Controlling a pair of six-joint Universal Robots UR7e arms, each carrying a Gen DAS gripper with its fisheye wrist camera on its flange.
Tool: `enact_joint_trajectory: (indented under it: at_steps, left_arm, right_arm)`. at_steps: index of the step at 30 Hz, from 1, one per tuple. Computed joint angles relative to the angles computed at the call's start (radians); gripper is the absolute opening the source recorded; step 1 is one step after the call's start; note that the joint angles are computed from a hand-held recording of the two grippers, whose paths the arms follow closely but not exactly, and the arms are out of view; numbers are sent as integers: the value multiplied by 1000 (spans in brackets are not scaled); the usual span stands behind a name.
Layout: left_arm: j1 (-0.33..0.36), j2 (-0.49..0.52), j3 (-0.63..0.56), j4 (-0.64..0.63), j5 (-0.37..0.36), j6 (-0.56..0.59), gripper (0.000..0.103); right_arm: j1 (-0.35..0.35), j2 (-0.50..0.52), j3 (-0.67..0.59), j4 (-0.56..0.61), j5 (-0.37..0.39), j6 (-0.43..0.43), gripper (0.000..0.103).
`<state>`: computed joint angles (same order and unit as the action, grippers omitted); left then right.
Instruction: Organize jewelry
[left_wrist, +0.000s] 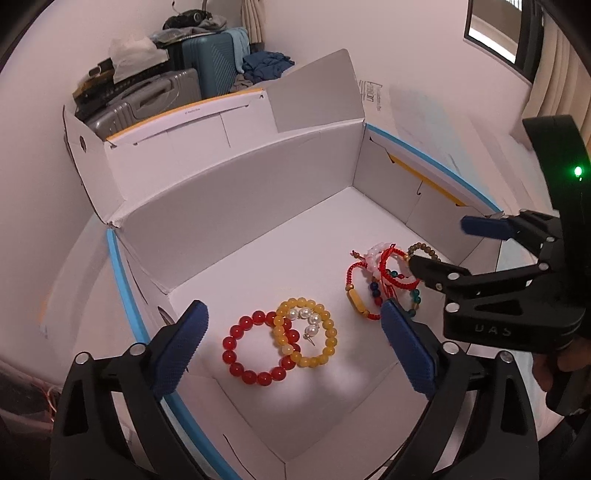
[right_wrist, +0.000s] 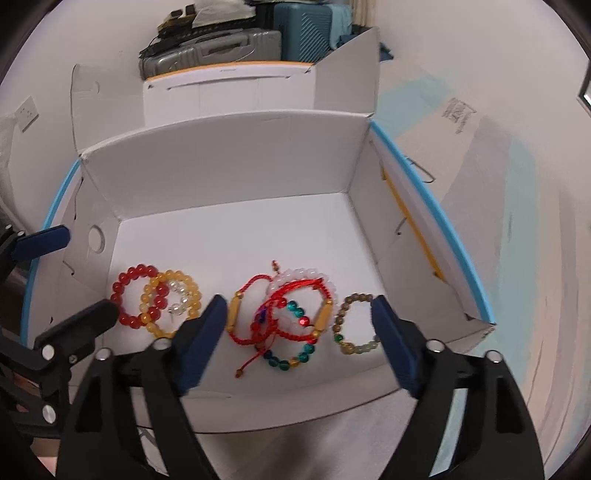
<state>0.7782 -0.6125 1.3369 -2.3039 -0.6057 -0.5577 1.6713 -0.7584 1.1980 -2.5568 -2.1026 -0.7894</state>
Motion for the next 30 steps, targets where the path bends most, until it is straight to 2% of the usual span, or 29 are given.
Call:
enact_joint_trajectory:
  at_steps: [2,5,14,16,19,22,30]
  left_arm:
    - [-8,-1,4,10,21,-17,97]
    - [-20,-8,5,36,28,-46,97]
    - [-77,-52,89,31,66,-122,97]
    - [-87,-53,91,86,82,-179,97]
    - [-105,-63,116,94,93,-228,97]
    - [-129,-63,123,162,118,-301,97]
    - [-196,-76,158,211,139,-391,97]
  right_arm:
    - [-2,-14,15,-28,15,1,91]
    - [-2,-40,48,-93,33,-16,96]
    - [-4,-165,168,-167,87,17,96]
    - [-3,-187,204,-193,79,11,96]
    - [-7,-230,256,-191,81,33,96]
    - [-7,-264,317,-243,72,19,96]
    - [-12,-382,477,-335,89,37,96]
